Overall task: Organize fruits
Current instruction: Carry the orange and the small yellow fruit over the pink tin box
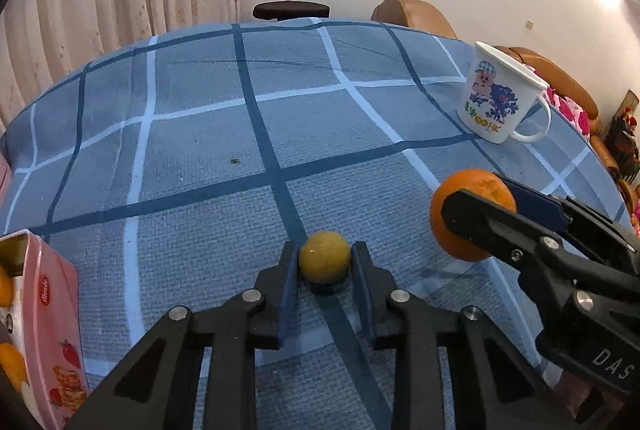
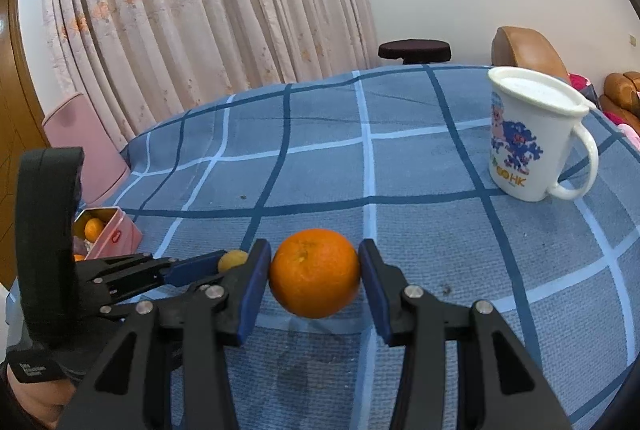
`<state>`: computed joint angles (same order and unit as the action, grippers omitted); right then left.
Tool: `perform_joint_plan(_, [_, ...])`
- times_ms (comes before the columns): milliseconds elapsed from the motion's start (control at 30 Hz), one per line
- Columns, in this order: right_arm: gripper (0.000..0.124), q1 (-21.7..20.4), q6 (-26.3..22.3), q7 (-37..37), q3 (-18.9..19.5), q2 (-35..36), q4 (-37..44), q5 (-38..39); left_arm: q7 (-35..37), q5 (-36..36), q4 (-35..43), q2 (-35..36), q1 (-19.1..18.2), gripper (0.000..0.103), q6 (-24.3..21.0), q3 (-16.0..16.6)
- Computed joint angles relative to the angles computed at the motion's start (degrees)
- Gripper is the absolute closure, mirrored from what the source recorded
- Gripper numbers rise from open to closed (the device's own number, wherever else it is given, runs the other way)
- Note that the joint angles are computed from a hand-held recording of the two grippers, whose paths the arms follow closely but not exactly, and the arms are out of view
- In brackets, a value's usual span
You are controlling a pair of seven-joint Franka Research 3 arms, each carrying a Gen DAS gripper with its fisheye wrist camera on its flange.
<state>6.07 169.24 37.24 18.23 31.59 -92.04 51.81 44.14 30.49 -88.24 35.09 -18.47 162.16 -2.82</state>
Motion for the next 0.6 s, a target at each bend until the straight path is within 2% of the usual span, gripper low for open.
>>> perform_joint_plan(133, [0.076, -1.99, 2.11, -4.85, 3.18, -0.13, -0.50, 3.73, -4.34, 3.63, -1.83, -1.32, -2.47, 0.075, 2.24, 3.37])
perform_joint_plan(300, [0.076, -2.68, 4.80, -10.25, 5.18, -0.63, -1.33, 6.97, -11.60, 9.14, -5.16, -3.67, -4.53, 0.075, 5.12, 6.97])
perform_joint_plan(333, [0.076, -2.98, 5.25, -11.48, 5.74, -0.66, -1.38, 7.77, -14.66, 11.66, -5.90, -4.28, -5.99, 0.075, 5.84, 8.96])
perform_joint_plan(433, [0.076, -4.45, 7.57, -17.25, 8.66, -0.59, -1.46, 11.64, -21.55, 18.67, -6.87, -5.48, -8.48, 0.075, 6.10, 12.01])
perform_joint_plan(600, [0.076, -6.26, 9.23, -26.43, 11.87, -0.60, -1.13, 18.60, -30.82, 28.44, -7.27, -6.65, -10.26, 0.075, 5.18, 13.96])
